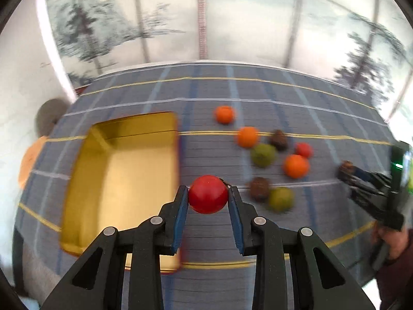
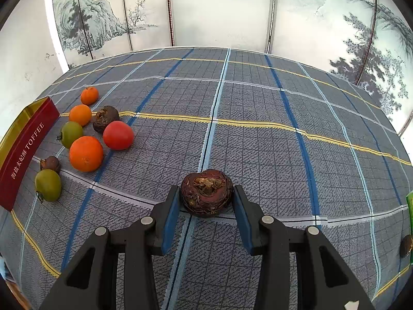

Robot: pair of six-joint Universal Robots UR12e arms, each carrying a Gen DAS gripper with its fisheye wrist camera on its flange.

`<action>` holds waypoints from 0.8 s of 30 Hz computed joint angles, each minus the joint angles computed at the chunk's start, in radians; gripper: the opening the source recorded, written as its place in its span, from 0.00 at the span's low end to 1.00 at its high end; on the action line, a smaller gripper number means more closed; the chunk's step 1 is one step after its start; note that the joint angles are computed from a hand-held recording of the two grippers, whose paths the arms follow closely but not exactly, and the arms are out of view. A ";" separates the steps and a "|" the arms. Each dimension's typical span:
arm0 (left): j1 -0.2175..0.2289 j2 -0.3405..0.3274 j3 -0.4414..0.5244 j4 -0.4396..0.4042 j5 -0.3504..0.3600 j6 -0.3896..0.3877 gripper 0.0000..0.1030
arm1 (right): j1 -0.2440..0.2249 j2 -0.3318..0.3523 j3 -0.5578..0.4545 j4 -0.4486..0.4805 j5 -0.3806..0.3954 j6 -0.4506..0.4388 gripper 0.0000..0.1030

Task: Organize fruits
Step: 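Carry the red tomato into the gold tin and open the left tool while the right holds the mangosteen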

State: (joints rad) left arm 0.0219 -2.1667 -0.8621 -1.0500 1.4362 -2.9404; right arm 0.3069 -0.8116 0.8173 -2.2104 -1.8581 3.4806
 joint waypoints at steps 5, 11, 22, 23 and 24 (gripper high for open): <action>0.028 -0.034 0.034 -0.031 0.084 -0.027 0.31 | 0.000 0.000 -0.001 0.001 -0.001 0.000 0.38; 0.051 -0.054 0.041 -0.080 0.146 -0.073 0.31 | 0.000 0.000 -0.001 0.001 0.000 0.000 0.38; 0.066 -0.056 0.024 -0.108 0.145 -0.077 0.32 | 0.000 0.001 -0.002 0.003 0.000 0.000 0.38; 0.067 -0.056 0.023 -0.109 0.145 -0.079 0.32 | 0.001 0.001 -0.002 0.003 0.000 0.000 0.38; 0.068 -0.056 0.023 -0.113 0.146 -0.081 0.32 | 0.001 0.001 -0.002 0.003 0.000 0.000 0.38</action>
